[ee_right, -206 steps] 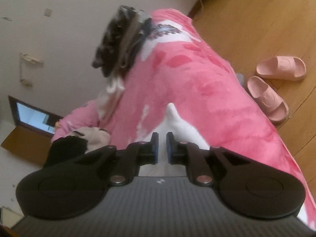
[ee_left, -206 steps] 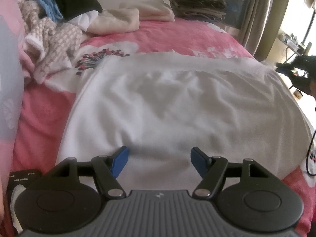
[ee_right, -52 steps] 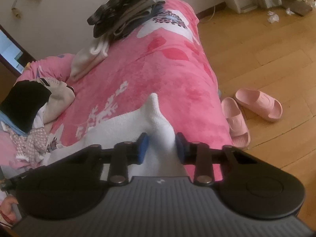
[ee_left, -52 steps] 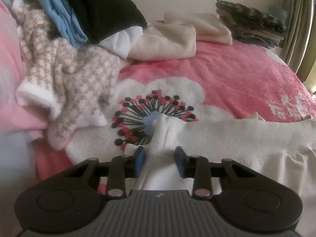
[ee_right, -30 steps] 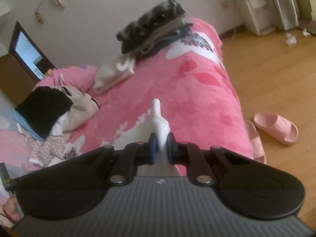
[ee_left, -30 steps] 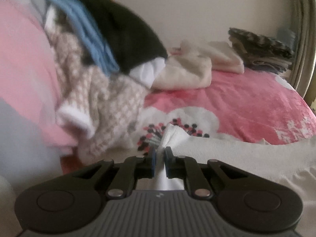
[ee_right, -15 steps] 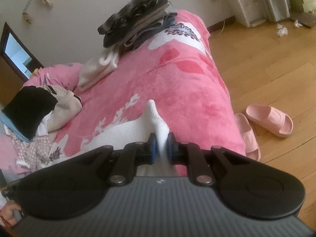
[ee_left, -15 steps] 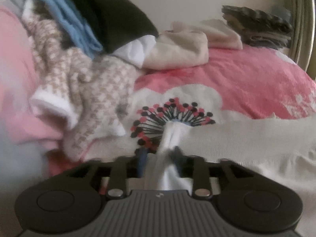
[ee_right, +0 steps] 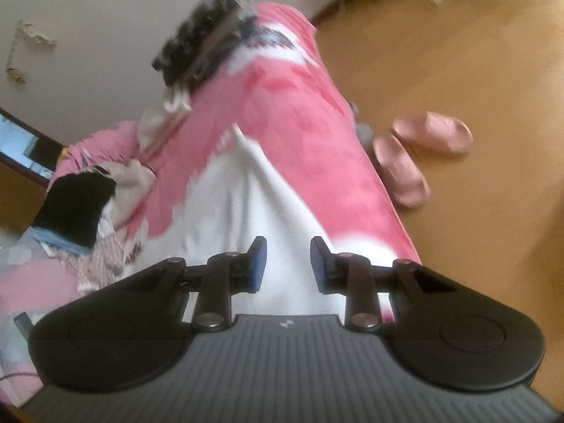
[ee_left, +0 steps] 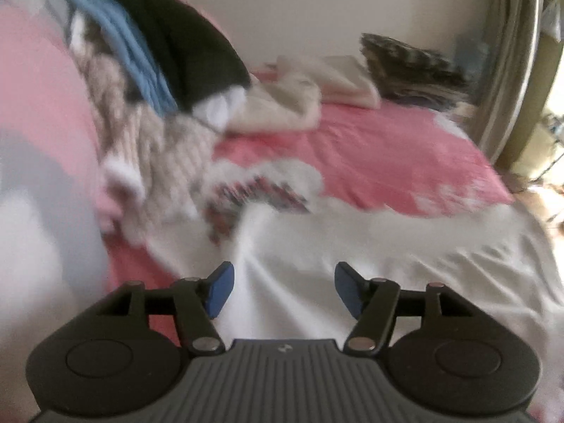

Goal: Fold clothes

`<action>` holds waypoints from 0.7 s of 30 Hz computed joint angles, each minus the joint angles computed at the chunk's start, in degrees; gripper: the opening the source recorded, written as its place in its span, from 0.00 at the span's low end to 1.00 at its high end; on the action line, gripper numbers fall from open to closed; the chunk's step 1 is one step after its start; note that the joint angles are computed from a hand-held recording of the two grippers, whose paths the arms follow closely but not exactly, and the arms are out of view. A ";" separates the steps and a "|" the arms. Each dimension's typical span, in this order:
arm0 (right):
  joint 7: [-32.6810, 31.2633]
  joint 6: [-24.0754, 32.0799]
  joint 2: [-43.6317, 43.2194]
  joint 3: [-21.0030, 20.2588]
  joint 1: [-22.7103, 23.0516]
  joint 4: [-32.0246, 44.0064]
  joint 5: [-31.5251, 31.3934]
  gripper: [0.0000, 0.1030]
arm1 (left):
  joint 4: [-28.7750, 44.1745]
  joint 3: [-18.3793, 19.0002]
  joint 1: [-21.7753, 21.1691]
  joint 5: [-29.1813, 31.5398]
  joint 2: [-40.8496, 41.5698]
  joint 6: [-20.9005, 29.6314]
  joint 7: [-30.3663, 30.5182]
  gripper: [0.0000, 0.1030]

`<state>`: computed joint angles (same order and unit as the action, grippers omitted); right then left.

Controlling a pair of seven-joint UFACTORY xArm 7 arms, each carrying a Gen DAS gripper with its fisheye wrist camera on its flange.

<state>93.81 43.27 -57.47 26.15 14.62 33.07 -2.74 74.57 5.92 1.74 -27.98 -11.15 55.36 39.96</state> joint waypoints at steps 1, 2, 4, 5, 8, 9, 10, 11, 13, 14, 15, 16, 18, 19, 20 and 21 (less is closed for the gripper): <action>0.95 0.41 0.07 1.08 0.39 0.46 0.51 0.27 | -0.49 0.64 0.41 -0.04 -1.11 2.79 -0.41 0.63; 1.96 0.76 0.22 2.16 0.79 0.94 0.94 0.27 | -0.95 1.33 0.89 0.21 -2.14 5.92 -0.82 0.62; 3.51 0.73 1.20 4.00 1.40 2.03 1.31 0.27 | -2.11 2.38 2.03 1.62 -3.69 10.48 -1.77 0.62; 3.29 -0.51 2.66 4.45 1.37 2.65 0.86 0.27 | -2.91 2.73 2.61 2.56 -4.45 11.84 -2.07 0.60; 2.41 -2.82 7.09 5.57 0.80 4.82 -1.15 0.27 | -5.64 3.16 4.25 6.10 -6.46 12.82 -2.83 0.59; 2.76 -3.19 7.72 5.81 0.49 5.05 -1.73 0.27 | -6.31 3.05 4.68 7.38 -6.89 12.26 -3.30 0.57; 3.72 -3.60 7.84 6.01 0.25 4.86 -1.98 0.27 | -6.89 2.93 4.99 8.52 -7.29 11.45 -3.59 0.56; 4.68 -4.01 7.95 6.22 0.01 4.68 -2.24 0.27 | -7.46 2.83 5.28 9.68 -7.68 10.64 -3.90 0.56; 6.83 -4.90 7.85 6.67 -0.30 4.00 -2.62 0.27 | -8.82 2.71 5.21 11.11 -8.30 8.35 -3.09 0.56; 7.85 -5.13 7.74 6.89 -0.36 3.70 -2.78 0.27 | -9.53 2.66 5.09 11.69 -8.58 7.10 -2.48 0.55; 8.93 -5.49 7.73 7.16 -0.43 3.42 -2.89 0.27 | -10.24 2.62 4.98 12.27 -8.86 5.84 -1.89 0.53; 10.11 -6.10 7.81 7.47 -0.55 3.11 -2.97 0.26 | -10.84 2.65 4.77 12.46 -8.99 4.85 -1.36 0.51; 11.96 -7.15 8.09 7.97 -0.66 2.79 -3.33 0.26 | -11.74 2.75 4.26 12.28 -9.04 3.55 -0.60 0.39; 12.39 -7.45 8.47 8.09 -0.62 2.90 -3.65 0.26 | -11.82 2.80 4.01 12.15 -8.94 3.45 -0.33 0.34; 12.80 -7.76 8.85 8.22 -0.60 3.01 -3.96 0.26 | -11.90 2.78 3.83 12.24 -8.86 3.42 -0.01 0.26; 13.10 -7.91 9.11 8.25 -0.49 3.10 -4.26 0.26 | -12.12 2.64 3.72 12.59 -8.89 3.27 0.24 0.21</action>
<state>106.91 35.36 -48.36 34.39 14.12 36.17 -7.00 62.45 8.56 5.46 -15.38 -20.04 58.62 40.20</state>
